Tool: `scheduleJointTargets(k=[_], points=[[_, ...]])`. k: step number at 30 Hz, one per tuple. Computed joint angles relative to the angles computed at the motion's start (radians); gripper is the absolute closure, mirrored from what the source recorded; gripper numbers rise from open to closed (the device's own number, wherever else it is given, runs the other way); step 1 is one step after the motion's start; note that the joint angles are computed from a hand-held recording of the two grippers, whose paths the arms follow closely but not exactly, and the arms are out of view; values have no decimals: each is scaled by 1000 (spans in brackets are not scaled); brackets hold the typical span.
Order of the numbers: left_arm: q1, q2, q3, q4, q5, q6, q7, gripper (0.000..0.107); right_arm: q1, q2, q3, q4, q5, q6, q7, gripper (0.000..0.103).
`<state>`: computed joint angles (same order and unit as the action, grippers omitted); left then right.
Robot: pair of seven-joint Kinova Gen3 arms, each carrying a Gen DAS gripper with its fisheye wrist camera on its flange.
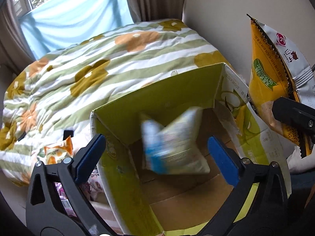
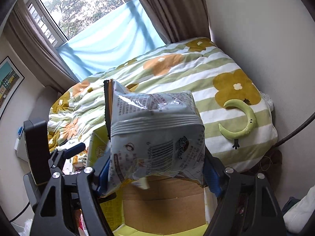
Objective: Organize snacks
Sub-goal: 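Carry both bags over the yellow box and open both grippers to drop them, then withdraw both tools from the box back toward the table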
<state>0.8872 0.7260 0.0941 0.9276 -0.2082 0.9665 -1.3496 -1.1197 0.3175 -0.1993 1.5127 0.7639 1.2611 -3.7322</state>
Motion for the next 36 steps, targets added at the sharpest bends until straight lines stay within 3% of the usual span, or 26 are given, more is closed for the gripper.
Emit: scheduleJointTargets(k=[6,12,20,25,28,36], points=[[-30,-42,4,80,14,-13,-4,5,13,14,0,-11,-26,-11,38,28],[-63,-131,14,208,17,-55,25,5,15,49,14,-72,-33,4,174,25],[-95,-194,24,290,-12,-73,54,5,77,75,51,-78,-72,-101,287,23],[-102,-194,24,299,-29,-67,71,5,76,84,79,-52,-70,-146,274,0],[-111,-200,29,324,-26,-74,77,5,34,84,89,-36,-25,-125,219,1],[-119,-214,40,362,-17,-86,95,5,11,83,64,-46,-57,-71,222,1]])
